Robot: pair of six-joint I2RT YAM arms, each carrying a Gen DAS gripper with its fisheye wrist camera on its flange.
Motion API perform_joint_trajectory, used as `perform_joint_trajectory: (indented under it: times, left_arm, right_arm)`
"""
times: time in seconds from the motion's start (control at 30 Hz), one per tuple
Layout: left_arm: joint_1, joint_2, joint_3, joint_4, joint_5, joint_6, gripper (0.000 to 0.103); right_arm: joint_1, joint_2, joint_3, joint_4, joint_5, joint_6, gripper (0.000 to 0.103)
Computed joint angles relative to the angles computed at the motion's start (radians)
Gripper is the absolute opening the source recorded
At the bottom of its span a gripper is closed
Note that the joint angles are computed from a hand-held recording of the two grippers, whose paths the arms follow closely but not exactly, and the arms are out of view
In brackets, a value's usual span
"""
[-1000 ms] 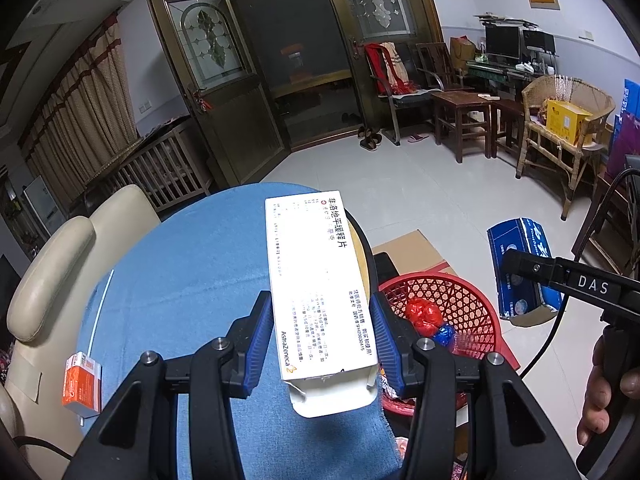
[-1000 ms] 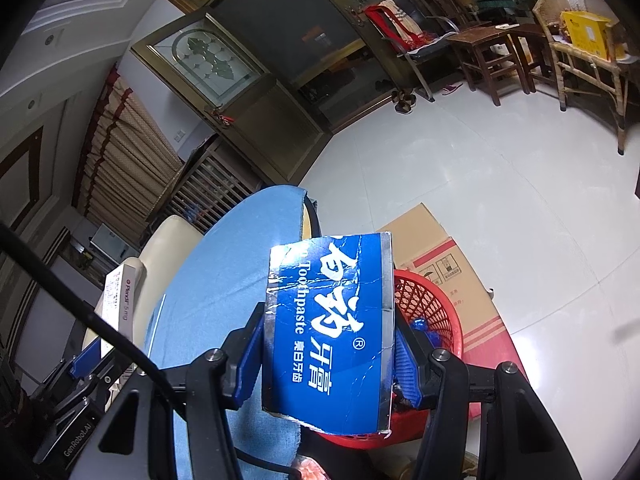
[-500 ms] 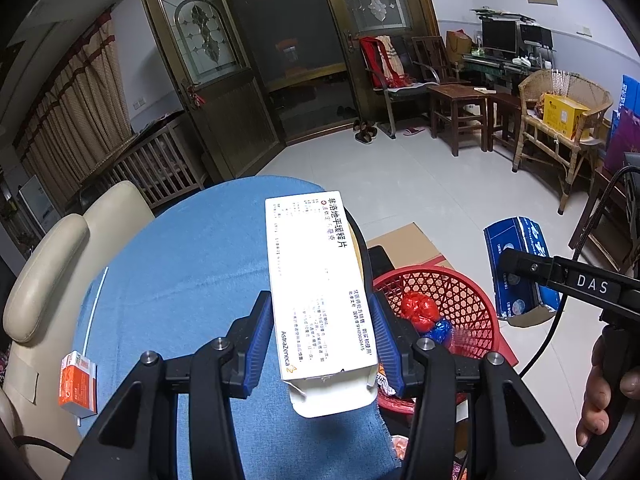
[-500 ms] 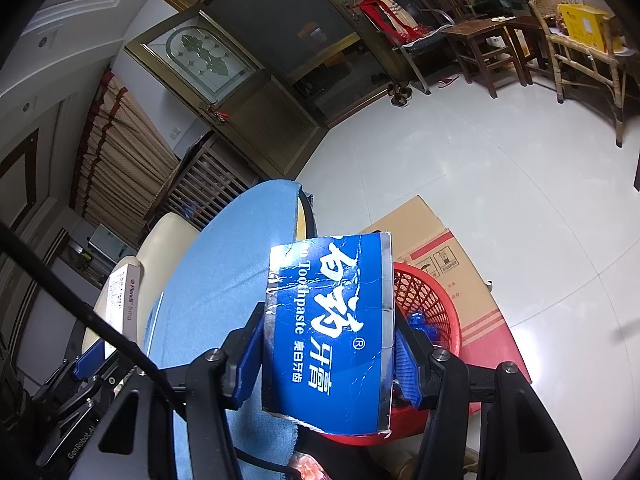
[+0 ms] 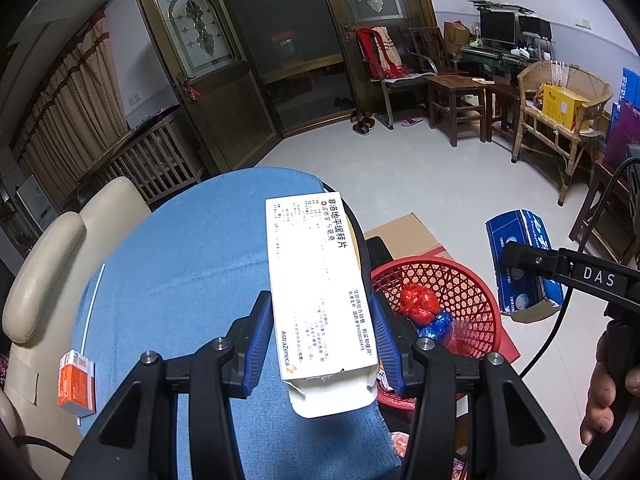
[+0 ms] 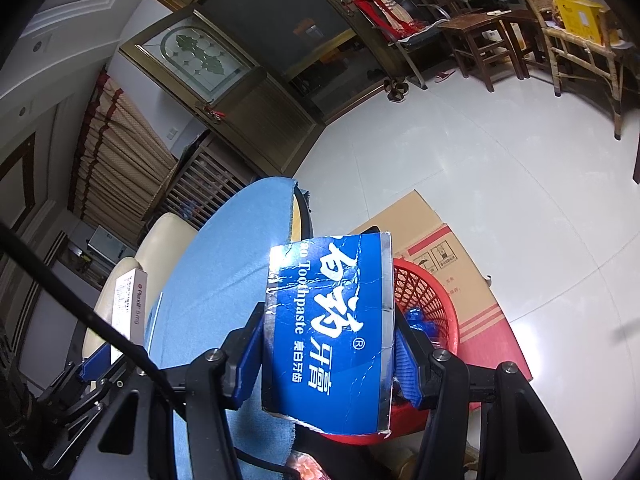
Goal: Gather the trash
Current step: 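Open the left tool to drop the white box while the right tool releases the toothpaste box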
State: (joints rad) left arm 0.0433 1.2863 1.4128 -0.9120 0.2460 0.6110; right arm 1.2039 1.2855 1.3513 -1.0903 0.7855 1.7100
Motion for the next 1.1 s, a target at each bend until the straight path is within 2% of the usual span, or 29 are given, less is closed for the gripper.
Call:
perform_joint_trajectory:
  times: [0.6,0.73,0.87,1.1]
  left_arm:
    - [-0.017,-0.002,-0.045,0.027,-0.024,0.012,0.050]
    - [-0.016,-0.007,-0.056,0.032,-0.029,0.007,0.050]
    - [-0.008,-0.004,-0.063,0.039,-0.032,0.006,0.050]
    - [-0.008,-0.008,-0.083,0.048,-0.041,0.002,0.050]
  right_arm:
    - [-0.036,-0.032,-0.074,0.071,-0.053,-0.013,0.060]
    - [-0.053,-0.038,-0.116,0.115,-0.072,-0.021,0.060]
    - [-0.106,-0.052,-0.183,0.214,-0.151,-0.058,0.060]
    - [-0.129,-0.015,-0.209,0.285,-0.203,-0.096,0.061]
